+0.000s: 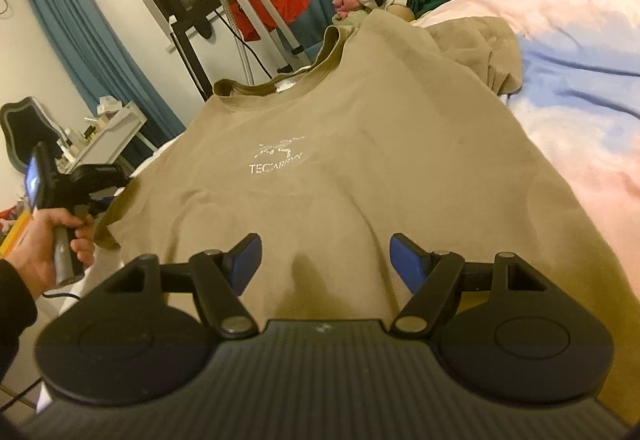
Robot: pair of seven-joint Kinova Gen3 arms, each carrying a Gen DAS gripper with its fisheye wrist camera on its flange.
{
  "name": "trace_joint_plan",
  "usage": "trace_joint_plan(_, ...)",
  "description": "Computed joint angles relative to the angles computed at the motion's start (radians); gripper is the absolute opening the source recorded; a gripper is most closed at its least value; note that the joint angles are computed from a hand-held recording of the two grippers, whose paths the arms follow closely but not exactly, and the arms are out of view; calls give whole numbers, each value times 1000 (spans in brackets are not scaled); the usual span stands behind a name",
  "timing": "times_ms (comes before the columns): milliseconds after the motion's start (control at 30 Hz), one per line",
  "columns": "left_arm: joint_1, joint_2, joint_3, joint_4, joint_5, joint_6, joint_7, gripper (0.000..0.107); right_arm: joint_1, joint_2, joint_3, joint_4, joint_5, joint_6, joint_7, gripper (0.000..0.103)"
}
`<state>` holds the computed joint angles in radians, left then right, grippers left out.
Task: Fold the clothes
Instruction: 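Release the shirt and smooth it flat with the left gripper, then move the right gripper to the shirt's side edge and grasp it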
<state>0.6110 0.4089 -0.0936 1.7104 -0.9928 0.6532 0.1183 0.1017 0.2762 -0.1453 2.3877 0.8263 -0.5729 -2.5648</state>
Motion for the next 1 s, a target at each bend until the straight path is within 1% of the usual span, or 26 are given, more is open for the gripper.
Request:
trace_joint_plan(33, 8, 6, -3, -5, -2, 6, -18, 6, -3, 2, -1, -2, 0, 3, 1, 73)
trace_joint_plan(67, 35, 13, -23, -16, -4, 28, -25, 5, -5, 4, -2, -4, 0, 6, 2, 73)
trace_joint_plan(233, 252, 71, -247, -90, 3, 229, 30, 4, -10, 2, -3, 0, -13, 5, 17, 73)
trace_joint_plan(267, 284, 90, -292, -111, 24, 270, 31, 4, -11, -1, -2, 2, -18, 4, 22, 73)
trace_joint_plan(300, 303, 103, -319, -132, 61, 301, 23, 5, -14, -4, 1, 6, -30, 3, 33, 73)
trace_joint_plan(333, 305, 106, -327, -144, 90, 318, 15, 5, -22, -9, 7, 11, -51, 2, 54, 73)
trace_joint_plan(367, 293, 102, -317, -151, 111, 329, 11, 6, -27, -14, 11, 17, -69, -2, 75, 73)
trace_joint_plan(433, 303, 83, -306, -144, 118, 338, 29, 12, -30, -20, 19, 28, -94, -16, 110, 73)
trace_joint_plan(467, 309, 73, -291, -141, 105, 357, 37, 23, -33, -24, 22, 32, -108, -19, 126, 73)
trace_joint_plan(500, 320, 68, -275, -143, 88, 387, 39, 40, -33, -26, 24, 35, -118, -23, 138, 73)
trace_joint_plan(533, 342, 61, -274, -142, 79, 405, 36, 48, -31, -28, 25, 38, -123, -31, 145, 73)
trace_joint_plan(567, 364, 50, -258, -141, 62, 436, 36, 57, -29, -30, 26, 40, -127, -38, 153, 73)
trace_joint_plan(633, 398, 23, -192, -127, 23, 499, 53, 61, -28, -34, 30, 46, -135, -51, 169, 73)
trace_joint_plan(700, 455, -4, -130, -96, -16, 563, 97, 72, -28, -41, 35, 55, -144, -65, 190, 73)
trace_joint_plan(767, 509, -10, -47, -92, -42, 642, 174, 78, -28, -53, 40, 67, -152, -80, 206, 73)
trace_joint_plan(833, 571, -8, 22, -107, -36, 717, 255, 78, -17, -65, 45, 77, -137, -97, 199, 73)
trace_joint_plan(900, 616, 10, 101, -133, -29, 770, 337, 78, 1, -78, 52, 87, -105, -118, 176, 73)
trace_joint_plan(967, 648, 51, 191, -171, -44, 838, 418, 80, 15, -92, 64, 97, -73, -140, 153, 73)
trace_joint_plan(1000, 666, 67, 222, -179, -51, 853, 459, 81, 25, -98, 70, 100, -50, -152, 134, 73)
